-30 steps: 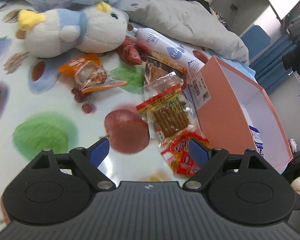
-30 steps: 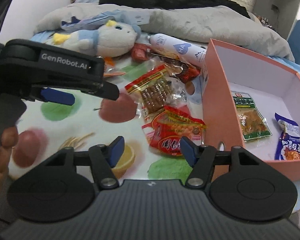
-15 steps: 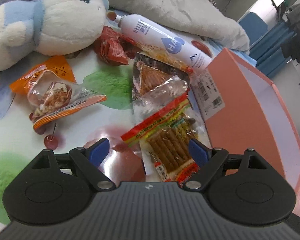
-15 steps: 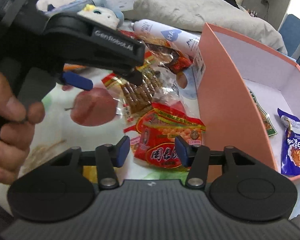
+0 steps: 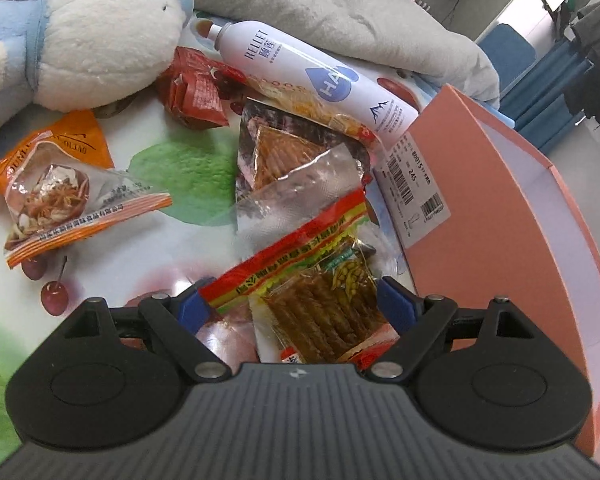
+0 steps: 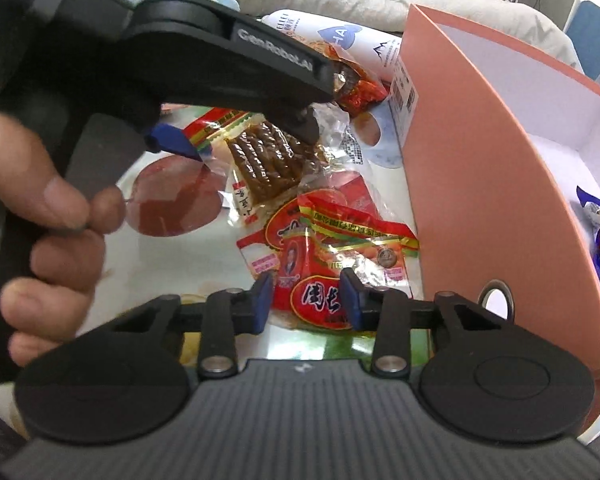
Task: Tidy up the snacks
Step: 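Grasp the red-labelled strip packet with the left tool while the right tool grips a red packet, then lift the strip packet with the left tool while the right tool lifts the red packet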
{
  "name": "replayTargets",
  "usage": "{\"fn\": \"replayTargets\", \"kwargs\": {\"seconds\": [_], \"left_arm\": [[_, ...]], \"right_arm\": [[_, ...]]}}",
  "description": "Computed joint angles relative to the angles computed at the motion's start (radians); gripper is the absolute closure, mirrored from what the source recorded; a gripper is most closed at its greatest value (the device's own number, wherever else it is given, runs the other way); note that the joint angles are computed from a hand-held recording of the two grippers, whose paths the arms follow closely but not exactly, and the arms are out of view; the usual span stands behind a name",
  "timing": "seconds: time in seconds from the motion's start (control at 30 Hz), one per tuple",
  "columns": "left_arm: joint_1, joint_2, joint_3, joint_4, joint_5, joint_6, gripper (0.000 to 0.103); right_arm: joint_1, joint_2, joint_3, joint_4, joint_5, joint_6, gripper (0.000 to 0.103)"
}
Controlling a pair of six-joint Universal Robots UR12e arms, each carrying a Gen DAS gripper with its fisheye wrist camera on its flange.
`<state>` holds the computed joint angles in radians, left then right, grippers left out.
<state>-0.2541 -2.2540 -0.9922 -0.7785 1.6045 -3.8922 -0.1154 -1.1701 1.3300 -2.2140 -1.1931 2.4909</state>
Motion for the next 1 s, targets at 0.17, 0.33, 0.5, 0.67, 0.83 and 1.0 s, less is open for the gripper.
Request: {"fn": "replayTargets", "kwargs": {"seconds": [0.17,0.33,0.5,0.67,0.83,1.0], "left_arm": [[-0.011,-0.016,0.030,-0.029,0.048,-0.032,0.016],[-0.022,-0.025,0.066,-0.087,0.086,-0.023,0.027],[-0.026,-0.015,0.068,-0.138,0.083,-0.014,0.040],[-0.028,0.025,0.008,-0.142,0.083,-0.047,0.062],[-0.032,0.069,-0.050,-0.155,0.107,-0.071,0.065],[-0.039,0.118,-0.115,-0.158,0.125,-0.106,0.070]], "right_arm": [[-0.003,0.001,-0.011,0.027,0.016,-0.005,0.083],[-0.011,0.000,-0.021,0.060,0.028,-0.012,0.088],[-0.018,-0.010,-0.007,0.040,0.038,-0.053,0.088],[-0.027,-0.006,-0.023,0.071,0.049,-0.067,0.088],[-0.036,-0.013,-0.025,0.112,0.075,-0.101,0.088],[-0.048,-0.037,-0.009,0.161,0.113,-0.131,0.088]]}}
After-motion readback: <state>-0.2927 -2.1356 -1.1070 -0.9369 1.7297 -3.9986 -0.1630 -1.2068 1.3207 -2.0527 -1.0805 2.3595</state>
